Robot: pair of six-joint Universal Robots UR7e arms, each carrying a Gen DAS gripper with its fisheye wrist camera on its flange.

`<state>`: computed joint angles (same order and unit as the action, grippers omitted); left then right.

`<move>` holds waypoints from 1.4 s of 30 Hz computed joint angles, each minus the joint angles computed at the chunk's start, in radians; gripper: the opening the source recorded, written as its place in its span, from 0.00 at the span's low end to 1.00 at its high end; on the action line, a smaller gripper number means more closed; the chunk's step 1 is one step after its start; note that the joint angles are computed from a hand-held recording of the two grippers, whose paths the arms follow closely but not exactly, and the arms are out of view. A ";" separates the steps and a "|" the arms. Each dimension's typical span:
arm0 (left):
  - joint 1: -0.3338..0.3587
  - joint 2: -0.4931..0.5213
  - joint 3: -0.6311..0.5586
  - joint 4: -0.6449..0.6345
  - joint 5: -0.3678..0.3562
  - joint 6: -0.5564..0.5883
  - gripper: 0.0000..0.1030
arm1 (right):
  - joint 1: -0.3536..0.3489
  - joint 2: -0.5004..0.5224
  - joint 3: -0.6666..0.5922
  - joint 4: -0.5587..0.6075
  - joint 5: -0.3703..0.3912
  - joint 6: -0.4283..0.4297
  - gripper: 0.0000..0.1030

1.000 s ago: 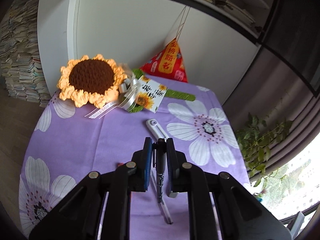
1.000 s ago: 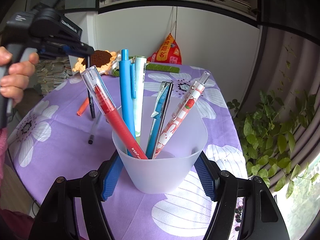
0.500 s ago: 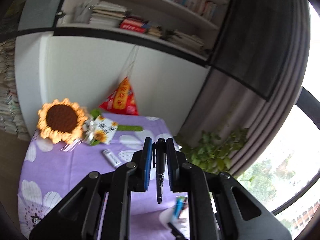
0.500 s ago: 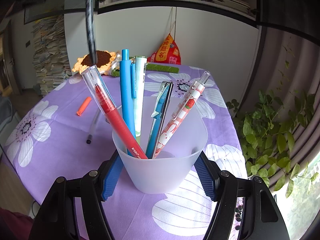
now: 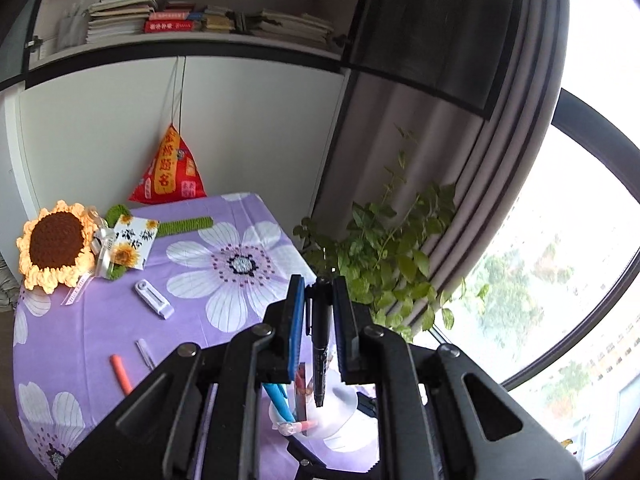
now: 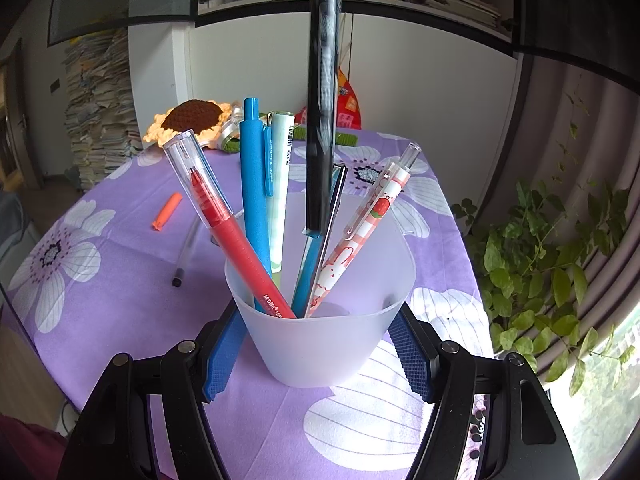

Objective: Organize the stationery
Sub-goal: 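Lower the black marker into the cup and open the left gripper, then grasp the white pen from the table with the left gripper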

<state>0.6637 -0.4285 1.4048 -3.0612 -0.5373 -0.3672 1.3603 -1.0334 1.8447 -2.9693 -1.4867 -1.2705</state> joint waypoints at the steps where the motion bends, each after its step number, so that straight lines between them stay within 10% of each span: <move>1: 0.004 0.000 0.000 0.014 -0.005 -0.008 0.11 | 0.000 0.000 0.000 0.000 0.001 -0.001 0.69; 15: 0.026 -0.010 0.013 0.193 -0.079 -0.127 0.12 | 0.000 0.000 0.004 -0.006 0.000 -0.001 0.69; 26: 0.001 -0.081 0.120 0.102 -0.020 -0.183 0.21 | -0.001 -0.001 0.005 -0.007 0.001 -0.003 0.69; 33: 0.020 -0.193 0.241 0.316 0.136 -0.549 0.24 | -0.003 -0.002 0.011 -0.015 0.002 -0.005 0.69; 42: 0.138 -0.212 0.209 0.659 0.059 -0.899 0.24 | -0.007 -0.006 0.018 -0.019 0.004 -0.007 0.69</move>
<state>0.8017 -0.6408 1.6143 -2.4023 -0.4787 -1.2666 1.3530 -1.0396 1.8623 -2.9880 -1.4829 -1.2775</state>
